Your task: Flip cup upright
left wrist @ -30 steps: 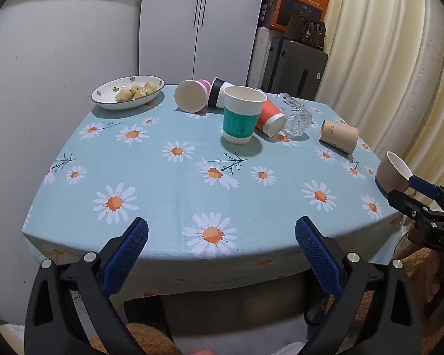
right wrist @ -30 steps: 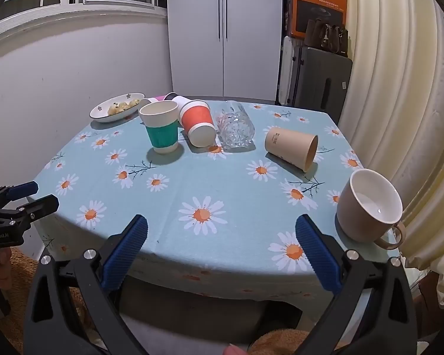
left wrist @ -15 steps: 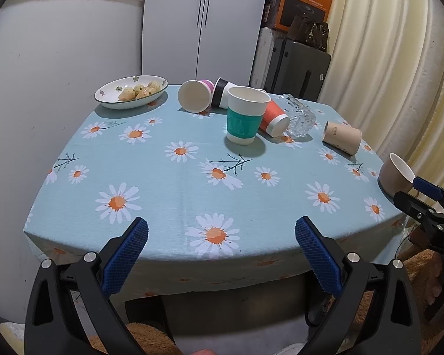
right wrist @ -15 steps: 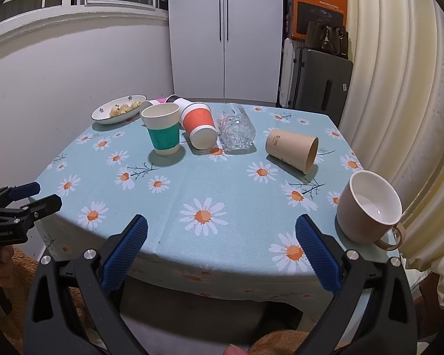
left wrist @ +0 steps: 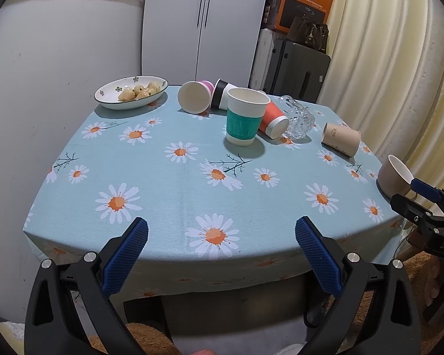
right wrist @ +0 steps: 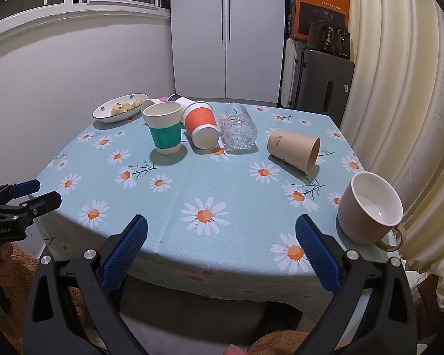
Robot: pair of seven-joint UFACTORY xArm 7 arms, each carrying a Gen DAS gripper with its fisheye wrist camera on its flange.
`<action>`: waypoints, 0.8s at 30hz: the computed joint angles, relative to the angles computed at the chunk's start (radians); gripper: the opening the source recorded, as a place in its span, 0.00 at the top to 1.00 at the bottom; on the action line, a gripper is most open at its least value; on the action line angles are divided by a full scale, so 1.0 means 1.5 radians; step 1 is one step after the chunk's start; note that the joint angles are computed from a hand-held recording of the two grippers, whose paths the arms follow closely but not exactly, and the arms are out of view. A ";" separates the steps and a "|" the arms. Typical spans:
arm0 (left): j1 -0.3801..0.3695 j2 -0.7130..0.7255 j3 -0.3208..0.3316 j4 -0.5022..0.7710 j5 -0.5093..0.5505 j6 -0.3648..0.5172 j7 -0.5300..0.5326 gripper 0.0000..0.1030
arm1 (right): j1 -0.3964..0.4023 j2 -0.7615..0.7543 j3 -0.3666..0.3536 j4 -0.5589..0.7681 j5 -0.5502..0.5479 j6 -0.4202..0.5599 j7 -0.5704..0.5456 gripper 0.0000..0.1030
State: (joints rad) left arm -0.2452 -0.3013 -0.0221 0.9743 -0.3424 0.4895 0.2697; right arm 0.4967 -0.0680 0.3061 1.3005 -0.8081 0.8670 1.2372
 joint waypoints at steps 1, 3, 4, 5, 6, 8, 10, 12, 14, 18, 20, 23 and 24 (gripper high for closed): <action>0.000 0.000 0.000 0.000 0.000 0.000 0.000 0.06 | 0.000 0.000 0.000 0.001 0.000 0.001 0.000 0.04; 0.000 0.000 0.001 0.001 -0.001 0.002 0.000 0.06 | 0.001 0.000 0.000 0.001 0.001 0.001 0.000 0.04; 0.000 0.000 0.000 0.002 0.000 0.004 0.000 0.06 | 0.000 0.000 0.000 0.000 -0.001 0.001 0.001 0.04; 0.000 0.001 0.002 0.003 -0.001 0.006 0.001 0.06 | 0.000 -0.001 0.000 -0.001 -0.002 0.001 0.001 0.04; -0.001 0.001 0.002 0.005 -0.002 0.007 0.002 0.06 | 0.000 0.000 0.000 0.000 0.000 0.001 0.000 0.04; 0.000 0.002 0.000 0.007 -0.001 0.008 0.001 0.06 | 0.000 -0.002 0.000 -0.002 0.002 0.000 -0.001 0.04; 0.000 0.002 0.000 0.007 -0.001 0.009 0.000 0.06 | 0.000 -0.002 0.000 -0.002 0.002 -0.001 -0.001 0.04; 0.001 0.002 -0.001 0.007 -0.001 0.008 -0.001 0.06 | 0.000 -0.002 0.000 -0.002 0.003 0.000 -0.001 0.04; 0.001 0.002 -0.001 0.007 -0.001 0.010 -0.002 0.06 | -0.001 -0.001 0.001 -0.001 0.002 0.000 -0.001 0.04; 0.001 0.003 -0.001 0.009 -0.001 0.011 -0.002 0.06 | 0.000 0.000 0.000 -0.001 0.002 0.001 -0.001 0.04; 0.001 0.003 0.000 0.009 -0.002 0.012 -0.002 0.06 | 0.000 -0.001 0.000 -0.001 0.002 0.000 -0.002 0.04; 0.001 0.003 0.000 0.008 -0.003 0.012 0.000 0.06 | 0.000 -0.001 0.000 -0.002 0.003 0.000 -0.004 0.04; 0.001 0.003 0.000 0.009 -0.003 0.012 -0.002 0.06 | 0.000 -0.002 -0.001 -0.003 0.005 -0.002 -0.005 0.04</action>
